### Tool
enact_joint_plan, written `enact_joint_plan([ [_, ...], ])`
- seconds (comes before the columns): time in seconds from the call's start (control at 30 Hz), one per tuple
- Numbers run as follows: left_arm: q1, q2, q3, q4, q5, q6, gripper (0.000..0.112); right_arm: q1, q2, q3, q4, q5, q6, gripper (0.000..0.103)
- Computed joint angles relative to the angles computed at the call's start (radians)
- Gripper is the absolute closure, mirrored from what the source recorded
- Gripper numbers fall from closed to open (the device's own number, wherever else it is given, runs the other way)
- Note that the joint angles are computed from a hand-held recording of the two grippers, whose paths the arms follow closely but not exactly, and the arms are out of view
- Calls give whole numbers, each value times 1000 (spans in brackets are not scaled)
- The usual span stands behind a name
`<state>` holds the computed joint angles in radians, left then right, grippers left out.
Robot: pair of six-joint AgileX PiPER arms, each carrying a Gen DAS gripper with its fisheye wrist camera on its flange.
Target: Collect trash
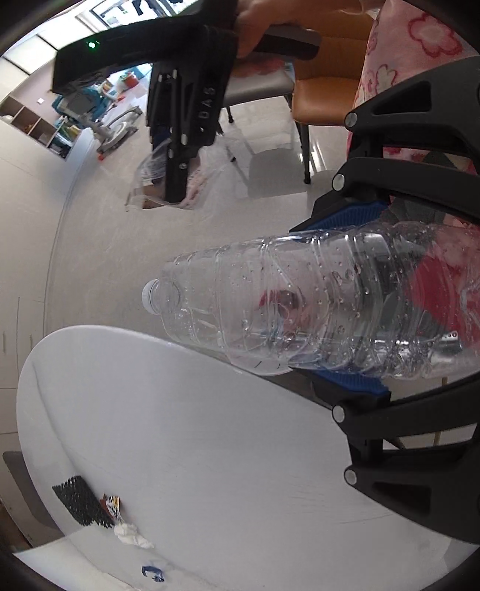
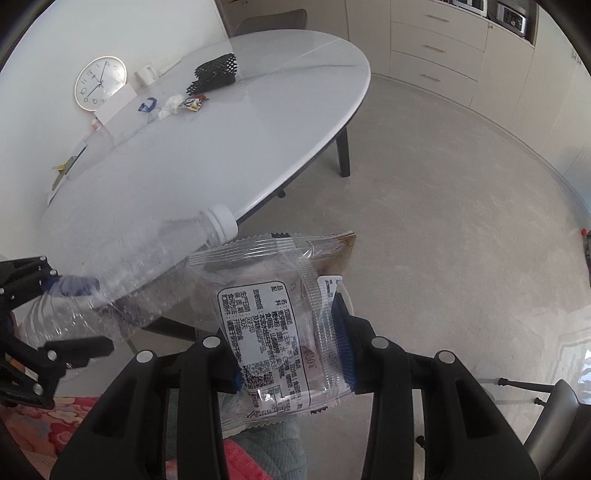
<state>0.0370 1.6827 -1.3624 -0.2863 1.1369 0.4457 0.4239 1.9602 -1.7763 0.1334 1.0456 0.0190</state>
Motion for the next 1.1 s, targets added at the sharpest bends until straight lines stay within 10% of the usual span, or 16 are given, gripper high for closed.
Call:
enact_joint_plan([
  [0.5, -117, 342, -218, 110, 42, -135, 32, -56, -48, 100, -9, -26, 28, 63],
  [0.97, 66, 90, -222, 72, 12, -185, 31, -14, 70, 9, 84, 0, -68, 60],
  [1.1, 91, 39, -218, 130, -18, -241, 23, 39, 142, -39, 60, 21, -69, 28],
])
